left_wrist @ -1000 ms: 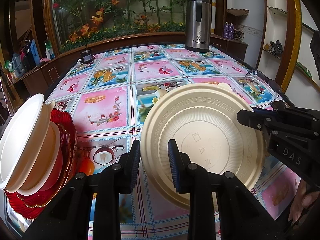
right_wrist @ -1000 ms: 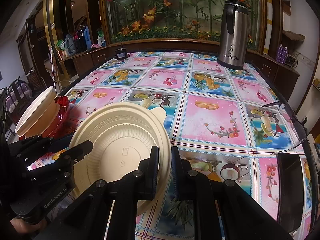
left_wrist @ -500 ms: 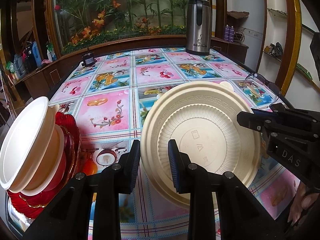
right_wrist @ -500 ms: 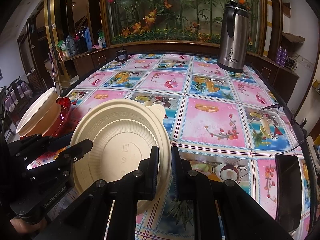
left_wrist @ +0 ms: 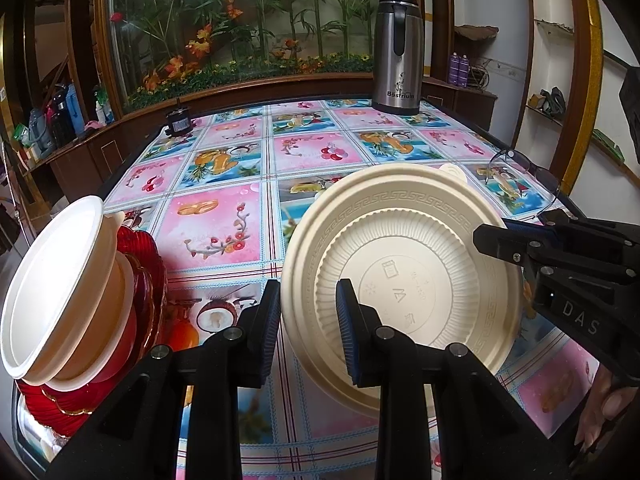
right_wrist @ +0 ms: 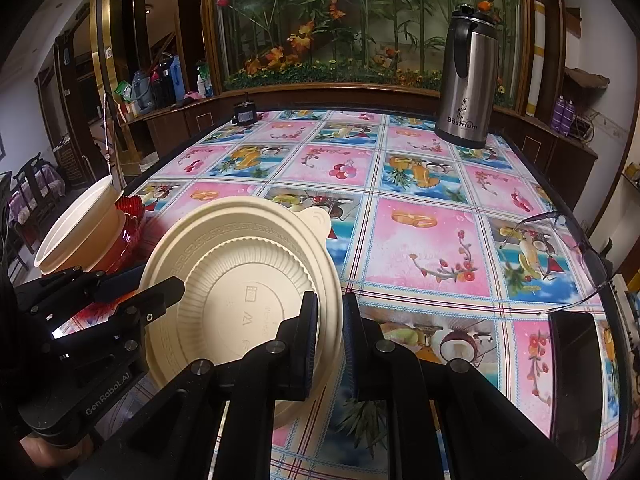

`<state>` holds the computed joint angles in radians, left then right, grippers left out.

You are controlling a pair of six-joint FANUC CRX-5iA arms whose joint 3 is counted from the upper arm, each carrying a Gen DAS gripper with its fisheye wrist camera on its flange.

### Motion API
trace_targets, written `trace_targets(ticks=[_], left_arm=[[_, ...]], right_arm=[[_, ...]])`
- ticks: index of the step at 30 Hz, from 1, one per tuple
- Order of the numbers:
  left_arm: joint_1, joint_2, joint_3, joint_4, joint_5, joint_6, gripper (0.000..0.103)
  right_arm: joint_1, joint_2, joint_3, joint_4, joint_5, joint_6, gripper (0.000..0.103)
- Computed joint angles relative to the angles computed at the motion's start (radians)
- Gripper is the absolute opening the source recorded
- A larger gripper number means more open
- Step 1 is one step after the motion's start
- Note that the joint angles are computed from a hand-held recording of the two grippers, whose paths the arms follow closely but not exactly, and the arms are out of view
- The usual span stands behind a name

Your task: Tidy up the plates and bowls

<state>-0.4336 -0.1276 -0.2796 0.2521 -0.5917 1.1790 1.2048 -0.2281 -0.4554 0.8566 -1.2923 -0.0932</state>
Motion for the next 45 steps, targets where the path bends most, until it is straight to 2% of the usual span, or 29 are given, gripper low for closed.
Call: trace_targets(ticks=[6,14,20,25,36,41,45], left_arm=[[0.001,-0.009,-0.007,0.001,0.007,-0.002,0.025],[0.032,-0.058,-0.031,0.064,0.043,-0.045,0.025],[0.080,-0.104,-0.061,0.160,0.075,-0.113,0.025],[0.137,-0.139,-0.082,0.222,0.097,-0.146,0.025],[0.282,-0.172,-0.102,0.234,0.126,-0.103,0.025],[0.332,-0.178,-0.114,0.225,0.131,-0.074,0.025],[0.365,-0.170,-0.119,0.228,0.121,-0.062,0.025]], right_arm=[[0.003,0.000,0.005,0.006,-0.006,0.003,0.013],[0.011,0.005,0.030,0.035,-0.006,0.017,0.013],[0.001,0.020,0.080,0.059,0.032,0.061,0.013],[-0.030,0.033,0.134,0.051,0.122,0.110,0.013],[-0.090,0.188,0.342,0.000,0.279,0.281,0.013],[-0.116,0.272,0.452,-0.096,0.328,0.380,0.013],[-0.126,0.329,0.523,-0.162,0.332,0.440,0.013]])
